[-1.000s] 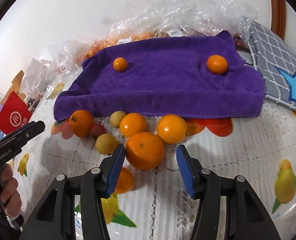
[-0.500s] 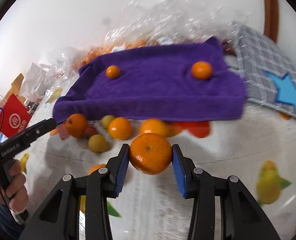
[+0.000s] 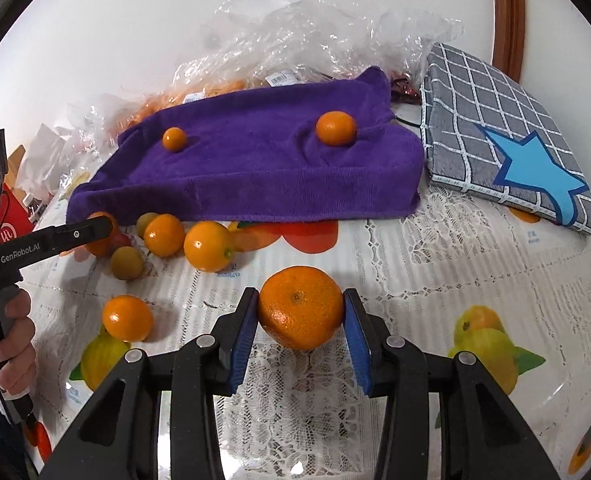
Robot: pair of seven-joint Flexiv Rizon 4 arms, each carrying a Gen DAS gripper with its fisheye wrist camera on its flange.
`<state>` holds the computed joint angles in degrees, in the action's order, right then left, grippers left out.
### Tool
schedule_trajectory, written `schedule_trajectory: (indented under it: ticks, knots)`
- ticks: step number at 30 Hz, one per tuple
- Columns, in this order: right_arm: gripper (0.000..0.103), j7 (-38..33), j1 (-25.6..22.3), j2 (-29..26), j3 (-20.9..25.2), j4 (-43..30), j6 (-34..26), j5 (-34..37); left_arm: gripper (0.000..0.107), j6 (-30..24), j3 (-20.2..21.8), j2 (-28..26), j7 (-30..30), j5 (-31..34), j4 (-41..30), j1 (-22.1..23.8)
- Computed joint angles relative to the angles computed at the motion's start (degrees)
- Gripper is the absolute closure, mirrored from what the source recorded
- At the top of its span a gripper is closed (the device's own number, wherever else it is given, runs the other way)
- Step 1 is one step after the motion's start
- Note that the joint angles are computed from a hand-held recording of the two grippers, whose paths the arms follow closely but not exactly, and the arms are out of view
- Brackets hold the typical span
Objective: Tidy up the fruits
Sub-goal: 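Grasp a stemmed orange with the left tool while the right tool holds its orange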
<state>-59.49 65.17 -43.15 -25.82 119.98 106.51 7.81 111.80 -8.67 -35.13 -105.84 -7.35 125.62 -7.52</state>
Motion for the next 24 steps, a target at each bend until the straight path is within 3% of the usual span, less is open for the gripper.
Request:
schedule_trajectory:
  ticks: [12, 24]
  knots:
    - [0.061, -1.03, 0.99, -1.55, -1.14, -0.13, 1.35, 1.52, 0.065, 1.58, 0.15, 1.7, 0.43, 1.81, 3.65, 1.71]
    - [0.059, 0.7, 3.15, -2.34, -4.13, -0.25, -1.86, -0.2, 0.061, 5.67, 3.04, -0.43, 1.3, -0.08, 3.2, -2.17]
